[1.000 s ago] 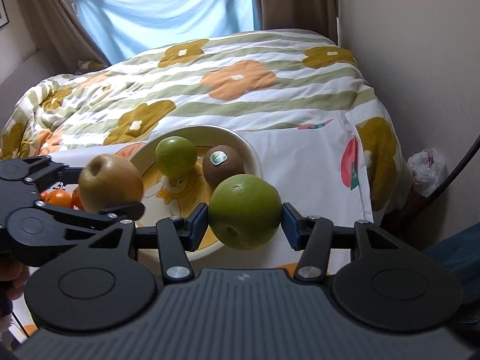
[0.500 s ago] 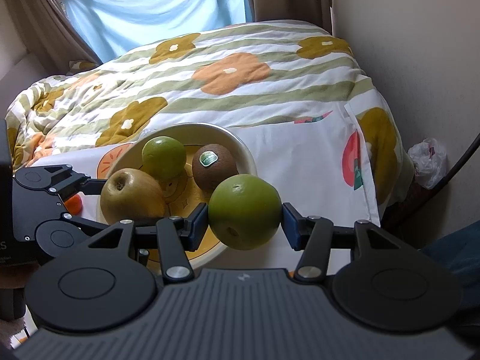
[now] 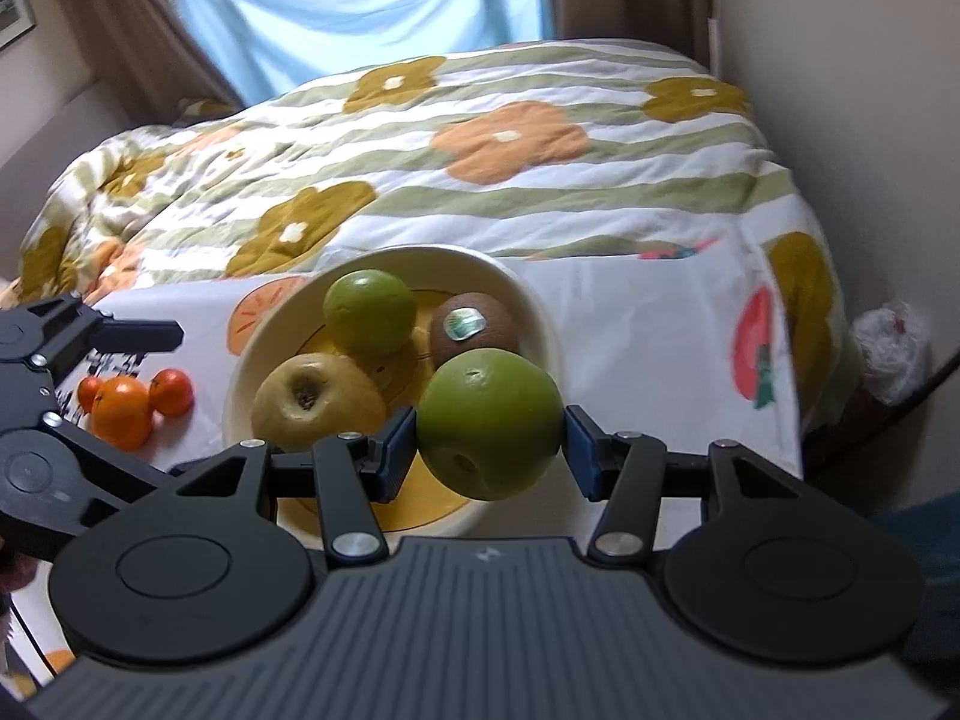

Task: Organize fruits
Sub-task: 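Place the pear-apple and green apple into the duck bowl, opening both tools, then move both tools back toward the oranges on the cloth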

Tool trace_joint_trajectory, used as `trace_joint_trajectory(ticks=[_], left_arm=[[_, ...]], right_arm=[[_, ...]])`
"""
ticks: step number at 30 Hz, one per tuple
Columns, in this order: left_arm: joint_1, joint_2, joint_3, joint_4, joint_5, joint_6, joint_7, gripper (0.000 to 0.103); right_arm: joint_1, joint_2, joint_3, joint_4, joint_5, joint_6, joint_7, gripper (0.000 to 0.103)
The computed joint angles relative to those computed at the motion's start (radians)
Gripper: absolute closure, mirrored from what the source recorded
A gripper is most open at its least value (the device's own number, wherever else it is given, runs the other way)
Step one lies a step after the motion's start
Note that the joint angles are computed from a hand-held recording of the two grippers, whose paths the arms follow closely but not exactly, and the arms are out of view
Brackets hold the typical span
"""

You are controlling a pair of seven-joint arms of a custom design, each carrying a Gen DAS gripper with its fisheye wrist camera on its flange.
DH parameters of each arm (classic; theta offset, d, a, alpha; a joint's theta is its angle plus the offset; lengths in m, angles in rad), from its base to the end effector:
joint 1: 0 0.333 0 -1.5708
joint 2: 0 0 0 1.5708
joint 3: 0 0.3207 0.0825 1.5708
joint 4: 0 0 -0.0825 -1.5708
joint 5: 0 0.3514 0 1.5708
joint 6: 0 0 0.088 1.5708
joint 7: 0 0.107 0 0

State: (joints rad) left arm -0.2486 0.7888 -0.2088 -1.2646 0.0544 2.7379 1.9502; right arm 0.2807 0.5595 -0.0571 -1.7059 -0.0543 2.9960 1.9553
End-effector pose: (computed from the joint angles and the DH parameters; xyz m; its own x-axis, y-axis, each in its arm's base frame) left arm 0.7131 -0.2917 0.3913 -0.6467 -0.7488 -0.1451 -0.5224 0.5735 -0.6311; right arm 0.6798 0.1662 0.3788 -0.0209 -0.9829 -0.1827 -0.7535 0.1356 -0.6433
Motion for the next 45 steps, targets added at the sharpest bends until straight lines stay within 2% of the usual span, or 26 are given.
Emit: trace_joint_trajectory(ticks=[2,6,11,14,17,19,20,21,23,27,36,42,45], left_arm=[[0.004,-0.028,0.007,-0.046,0.002,0.021,-0.011,0.001],[-0.004,-0.083,0.042,-0.148,0.029,0.091,-0.053,0.001],[-0.006,-0.113,0.061,-0.208,0.061,0.127,-0.099,0.001],[-0.008,-0.120,0.070,-0.224,0.076,0.139,-0.122,0.001],[-0.009,-0.124,0.075,-0.234,0.090,0.145,-0.140,0.001],[-0.008,-0.124,0.075,-0.236,0.096,0.146,-0.147,0.001],[-0.009,-0.126,0.077,-0.240,0.100,0.148,-0.152,0.001],[-0.010,-0.126,0.078,-0.241,0.103,0.148,-0.156,0.001],[-0.015,-0.130,0.084,-0.248,0.111,0.154,-0.168,0.001],[-0.020,-0.136,0.089,-0.256,0.123,0.161,-0.188,0.001],[-0.066,-0.181,0.144,-0.309,0.182,0.215,-0.280,0.001],[-0.118,-0.245,0.208,-0.381,0.244,0.249,-0.390,0.001],[-0.176,-0.296,0.283,-0.445,0.298,0.288,-0.508,0.002]], right_arm=[[-0.050,0.028,0.065,0.029,0.008,0.005,-0.076,0.036],[-0.090,0.064,0.125,0.065,0.027,0.007,-0.196,0.036],[-0.099,0.087,0.142,0.082,0.053,0.014,-0.288,0.036],[-0.127,0.096,0.178,0.078,0.081,0.022,-0.346,0.036],[-0.135,0.098,0.189,0.073,0.103,0.025,-0.384,0.035],[-0.117,0.098,0.168,0.069,0.111,0.038,-0.384,0.034],[-0.110,0.094,0.161,0.058,0.114,0.056,-0.381,0.027],[-0.110,0.089,0.161,0.050,0.118,0.065,-0.383,0.015],[-0.080,0.077,0.121,0.025,0.119,0.104,-0.356,0.000],[-0.055,0.055,0.086,-0.009,0.117,0.133,-0.313,0.000],[-0.018,-0.030,0.038,-0.120,0.089,0.184,-0.253,0.000],[0.011,-0.101,0.009,-0.196,0.068,0.199,-0.227,0.000],[0.040,-0.140,-0.016,-0.232,0.058,0.195,-0.209,0.000]])
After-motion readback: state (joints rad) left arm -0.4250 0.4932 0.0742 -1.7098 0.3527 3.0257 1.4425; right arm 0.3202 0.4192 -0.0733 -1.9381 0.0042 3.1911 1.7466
